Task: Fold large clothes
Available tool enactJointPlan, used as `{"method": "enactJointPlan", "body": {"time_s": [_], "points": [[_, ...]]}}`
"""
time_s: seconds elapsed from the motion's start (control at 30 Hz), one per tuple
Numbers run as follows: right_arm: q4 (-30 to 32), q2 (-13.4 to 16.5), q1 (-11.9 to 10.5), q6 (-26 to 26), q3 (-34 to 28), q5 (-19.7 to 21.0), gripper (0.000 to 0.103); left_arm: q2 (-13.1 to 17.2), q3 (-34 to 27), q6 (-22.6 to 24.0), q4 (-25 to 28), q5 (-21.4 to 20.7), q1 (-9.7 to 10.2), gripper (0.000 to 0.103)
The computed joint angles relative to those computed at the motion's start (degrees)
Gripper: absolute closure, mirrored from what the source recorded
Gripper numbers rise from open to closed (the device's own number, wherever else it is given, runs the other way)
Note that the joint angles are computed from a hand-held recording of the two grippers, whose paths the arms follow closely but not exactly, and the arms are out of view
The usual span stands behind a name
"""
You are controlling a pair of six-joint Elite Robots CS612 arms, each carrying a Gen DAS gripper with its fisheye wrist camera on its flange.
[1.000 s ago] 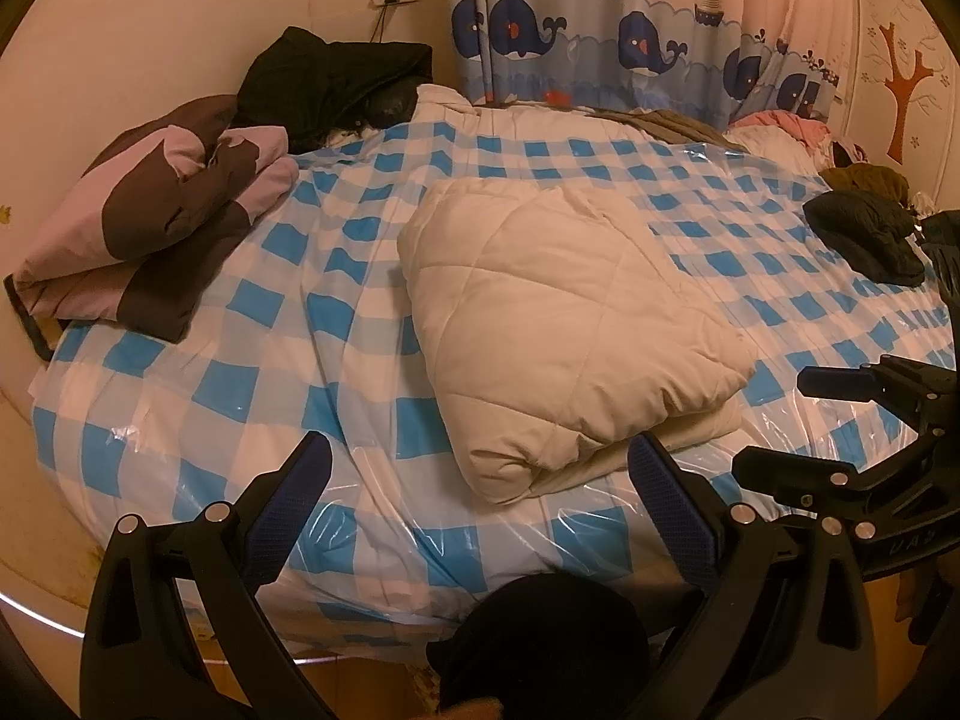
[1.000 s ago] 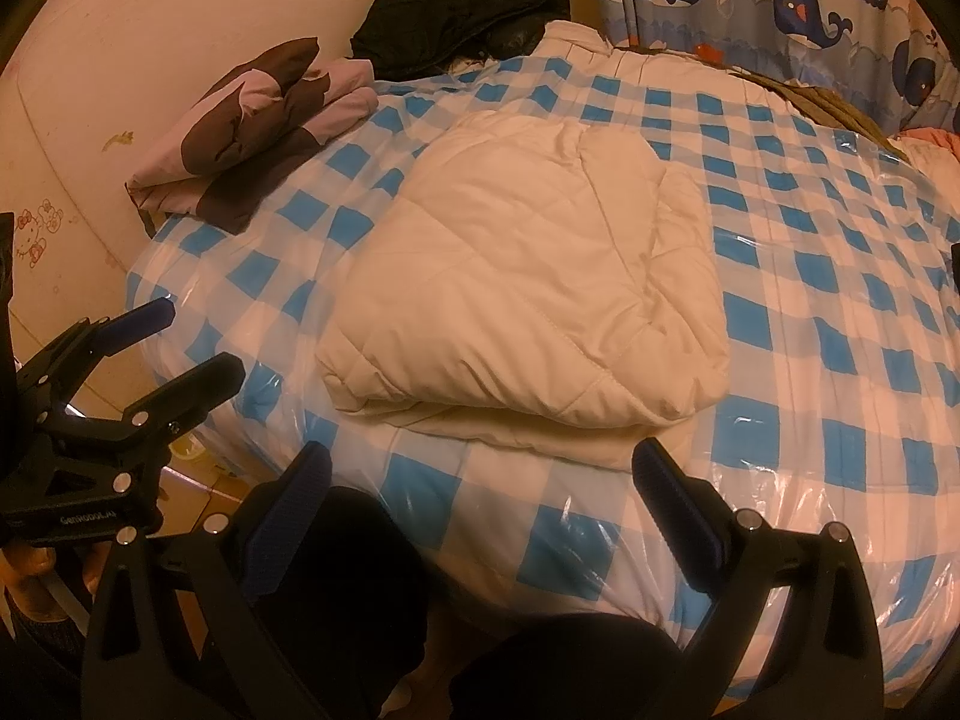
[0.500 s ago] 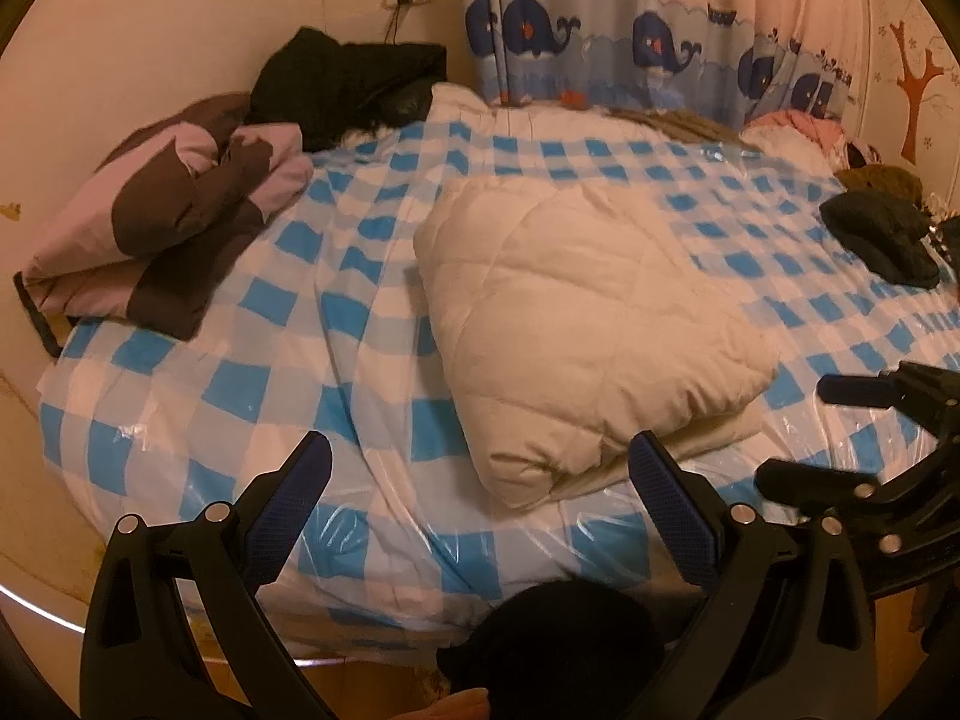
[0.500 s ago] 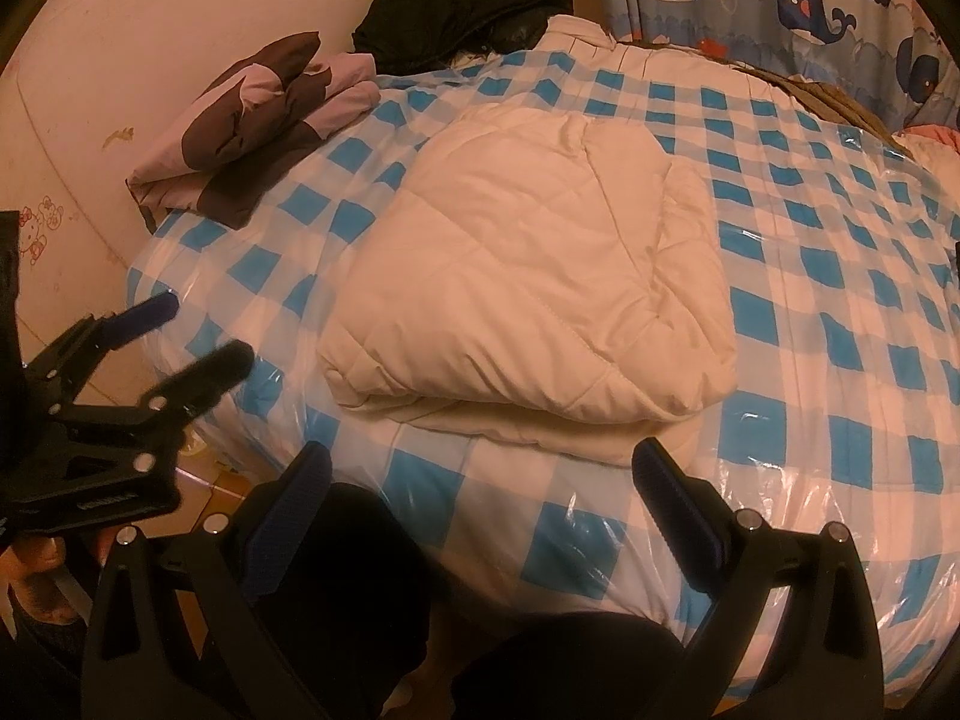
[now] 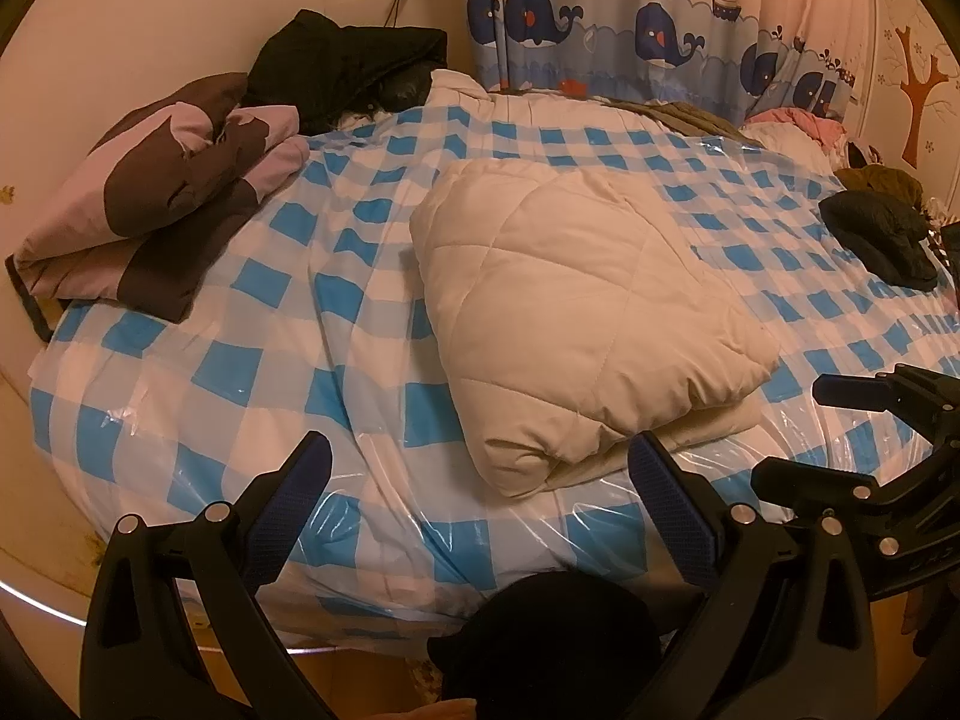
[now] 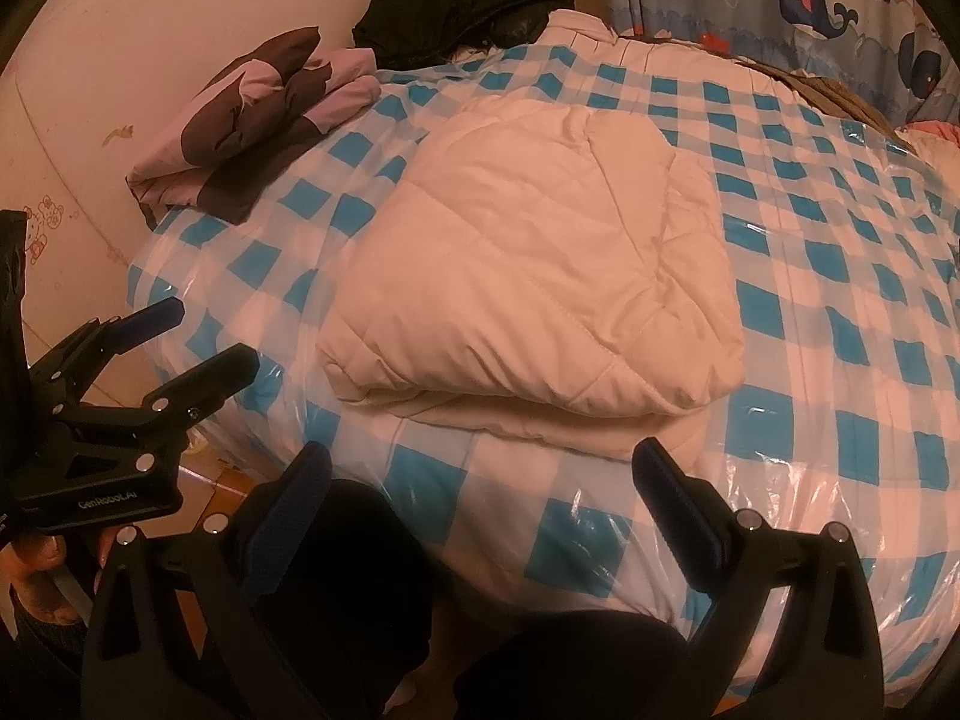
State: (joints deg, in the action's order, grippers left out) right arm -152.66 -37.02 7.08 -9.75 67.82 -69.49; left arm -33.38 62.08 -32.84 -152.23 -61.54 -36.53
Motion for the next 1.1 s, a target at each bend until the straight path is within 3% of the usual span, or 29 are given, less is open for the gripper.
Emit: {"method": "enactJointPlan", "body": {"time_s": [1.1], "points": [[0.7, 0.3, 0.1, -0.1, -0.4, 0.2, 0.007, 0.5, -0.2, -0.6, 0.0, -0.8, -0.12, 0.008]]}}
